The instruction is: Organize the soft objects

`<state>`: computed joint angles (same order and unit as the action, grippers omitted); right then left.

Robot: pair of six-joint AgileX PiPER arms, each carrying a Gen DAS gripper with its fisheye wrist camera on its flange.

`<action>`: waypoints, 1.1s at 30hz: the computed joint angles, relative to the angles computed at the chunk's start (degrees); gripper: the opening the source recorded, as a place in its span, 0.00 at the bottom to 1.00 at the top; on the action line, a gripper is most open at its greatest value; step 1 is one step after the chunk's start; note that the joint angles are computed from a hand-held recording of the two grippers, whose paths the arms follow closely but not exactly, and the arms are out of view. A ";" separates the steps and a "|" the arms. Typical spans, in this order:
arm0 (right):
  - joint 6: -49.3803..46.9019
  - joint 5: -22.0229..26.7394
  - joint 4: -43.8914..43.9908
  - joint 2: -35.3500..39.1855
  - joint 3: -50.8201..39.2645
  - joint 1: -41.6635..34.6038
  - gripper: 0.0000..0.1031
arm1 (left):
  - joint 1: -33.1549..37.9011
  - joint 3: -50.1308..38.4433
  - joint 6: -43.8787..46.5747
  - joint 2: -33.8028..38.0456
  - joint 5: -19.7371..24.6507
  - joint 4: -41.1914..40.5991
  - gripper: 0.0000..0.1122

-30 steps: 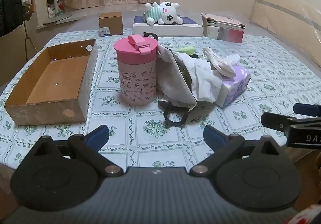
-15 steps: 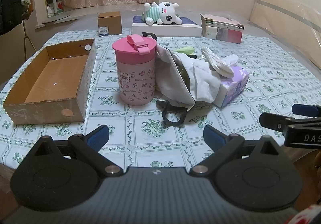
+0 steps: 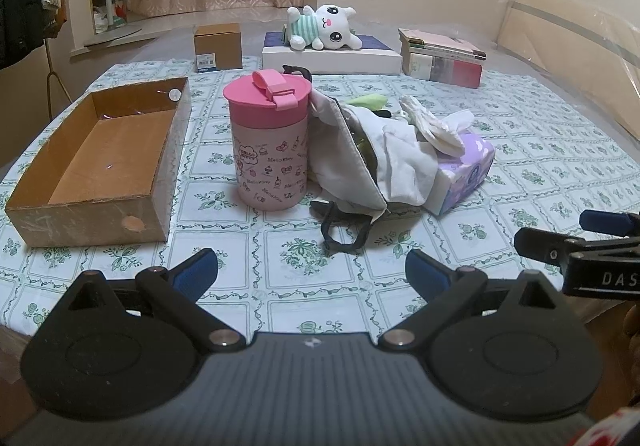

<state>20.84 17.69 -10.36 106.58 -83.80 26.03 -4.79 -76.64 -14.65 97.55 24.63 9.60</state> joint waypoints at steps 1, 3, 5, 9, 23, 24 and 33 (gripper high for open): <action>-0.05 0.09 0.11 -0.01 -0.08 0.01 0.99 | 0.00 -0.10 0.08 0.05 0.05 -0.14 0.89; -0.02 0.04 0.09 0.02 -0.06 0.00 0.99 | -0.02 -0.12 0.18 0.06 0.07 -0.19 0.89; 0.08 -0.19 -0.01 -0.18 0.37 -0.04 0.99 | -0.06 -0.15 0.40 0.05 0.17 -0.46 0.89; 0.08 -0.22 -0.05 -0.15 0.33 -0.04 0.99 | -0.16 -0.18 0.30 0.05 0.19 -0.38 0.89; -1.24 -0.87 1.16 -0.35 1.29 -0.51 0.99 | -0.37 0.17 -0.21 -0.15 0.08 -0.12 0.89; -0.88 -0.75 0.83 -0.22 1.13 -0.46 0.99 | -0.50 0.19 -0.48 -0.16 0.11 0.10 0.89; -1.08 -0.59 1.03 -0.16 0.94 -0.44 0.99 | -0.53 0.31 -0.56 -0.17 -0.02 0.06 0.89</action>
<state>19.76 17.10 -9.33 106.42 -82.86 25.59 -5.32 -76.33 -15.22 97.38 24.60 9.66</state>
